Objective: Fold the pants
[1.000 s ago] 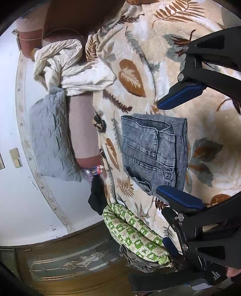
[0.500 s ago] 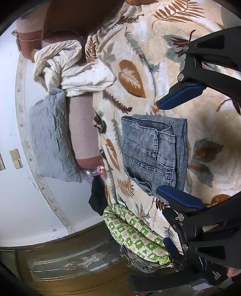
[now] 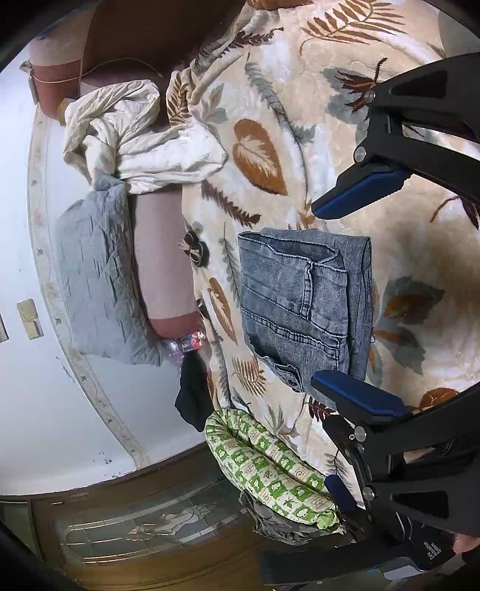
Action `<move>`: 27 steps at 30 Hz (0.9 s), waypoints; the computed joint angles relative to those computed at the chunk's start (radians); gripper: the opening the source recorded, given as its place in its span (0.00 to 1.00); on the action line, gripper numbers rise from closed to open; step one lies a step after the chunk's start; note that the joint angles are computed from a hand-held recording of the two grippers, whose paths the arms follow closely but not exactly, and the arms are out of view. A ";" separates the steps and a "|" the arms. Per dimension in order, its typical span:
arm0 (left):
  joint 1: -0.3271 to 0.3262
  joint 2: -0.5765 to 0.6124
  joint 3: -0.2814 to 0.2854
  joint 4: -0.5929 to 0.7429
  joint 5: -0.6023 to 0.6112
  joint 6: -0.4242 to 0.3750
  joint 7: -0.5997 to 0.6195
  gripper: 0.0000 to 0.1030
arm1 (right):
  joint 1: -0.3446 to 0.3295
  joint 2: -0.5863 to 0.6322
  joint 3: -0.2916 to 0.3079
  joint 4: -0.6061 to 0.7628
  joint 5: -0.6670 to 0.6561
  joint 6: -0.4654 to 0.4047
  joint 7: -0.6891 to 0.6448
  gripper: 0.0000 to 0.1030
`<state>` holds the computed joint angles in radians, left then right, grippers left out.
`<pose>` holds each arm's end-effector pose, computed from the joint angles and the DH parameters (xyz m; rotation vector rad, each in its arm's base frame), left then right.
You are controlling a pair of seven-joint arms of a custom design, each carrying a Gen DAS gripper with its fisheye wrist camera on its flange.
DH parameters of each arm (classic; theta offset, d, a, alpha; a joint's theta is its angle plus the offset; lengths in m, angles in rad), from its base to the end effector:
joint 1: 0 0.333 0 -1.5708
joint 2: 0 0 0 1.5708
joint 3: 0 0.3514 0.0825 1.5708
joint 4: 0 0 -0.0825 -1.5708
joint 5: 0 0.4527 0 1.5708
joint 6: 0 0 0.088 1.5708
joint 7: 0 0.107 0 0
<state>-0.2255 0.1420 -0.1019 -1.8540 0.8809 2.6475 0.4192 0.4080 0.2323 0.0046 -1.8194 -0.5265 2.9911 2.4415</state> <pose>0.6654 -0.2442 0.5178 -1.8276 1.5300 -0.7295 0.6587 0.3270 0.5191 -1.5965 1.5593 -0.5333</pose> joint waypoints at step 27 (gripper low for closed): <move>0.009 -0.007 -0.004 -0.003 0.032 0.005 -0.014 1.00 | -0.002 0.000 0.006 -0.001 0.010 -0.009 -0.018 0.82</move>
<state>-0.2165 0.1353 -0.1062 -1.8569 0.9134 2.6523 0.4047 0.4065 0.2324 0.0102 -1.8206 -0.5160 2.9825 2.4233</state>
